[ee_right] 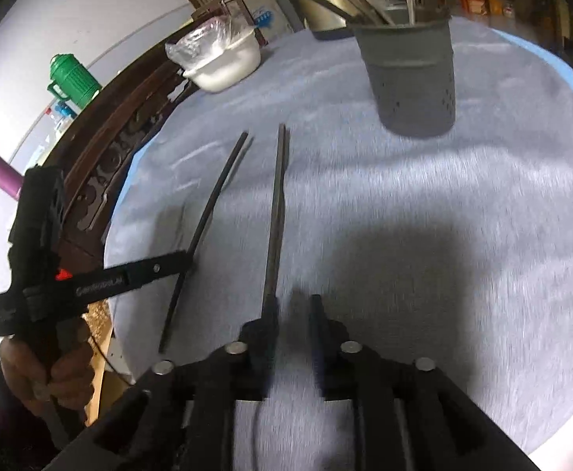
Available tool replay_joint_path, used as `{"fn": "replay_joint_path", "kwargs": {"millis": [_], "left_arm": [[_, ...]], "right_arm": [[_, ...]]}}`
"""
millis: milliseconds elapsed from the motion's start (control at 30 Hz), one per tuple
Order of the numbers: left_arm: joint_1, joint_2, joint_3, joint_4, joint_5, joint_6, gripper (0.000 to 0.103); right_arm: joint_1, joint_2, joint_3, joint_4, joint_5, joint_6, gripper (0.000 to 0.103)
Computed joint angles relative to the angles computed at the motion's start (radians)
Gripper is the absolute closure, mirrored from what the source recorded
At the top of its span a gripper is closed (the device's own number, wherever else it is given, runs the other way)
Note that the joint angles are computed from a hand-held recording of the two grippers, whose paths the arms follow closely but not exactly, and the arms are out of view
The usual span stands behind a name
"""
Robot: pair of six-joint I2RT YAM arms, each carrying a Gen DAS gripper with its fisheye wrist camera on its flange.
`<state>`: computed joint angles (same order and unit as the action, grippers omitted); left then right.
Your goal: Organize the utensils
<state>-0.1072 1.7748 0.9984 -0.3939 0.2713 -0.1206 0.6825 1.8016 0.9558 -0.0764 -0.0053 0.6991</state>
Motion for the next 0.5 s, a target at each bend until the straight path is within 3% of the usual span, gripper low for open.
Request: {"fn": "replay_joint_path", "kwargs": {"millis": [67,233,300,500], "left_arm": [[0.001,0.02,0.02,-0.001,0.001,0.004,0.074],[-0.006,0.034,0.019,0.019,-0.003,0.023,0.074],[-0.006,0.041,0.021,0.021,0.011,0.035,0.09],[-0.006,0.046,0.003,0.053,0.037,0.057,0.096]], "right_arm": [[-0.005,0.034,0.038,0.008,0.025,-0.013,0.06],[-0.006,0.136,0.166,0.017,0.079,-0.075,0.061],[-0.016,0.176,0.215,0.02,0.095,-0.082,0.063],[-0.033,0.298,0.392,-0.022,0.121,-0.091,0.065]]}}
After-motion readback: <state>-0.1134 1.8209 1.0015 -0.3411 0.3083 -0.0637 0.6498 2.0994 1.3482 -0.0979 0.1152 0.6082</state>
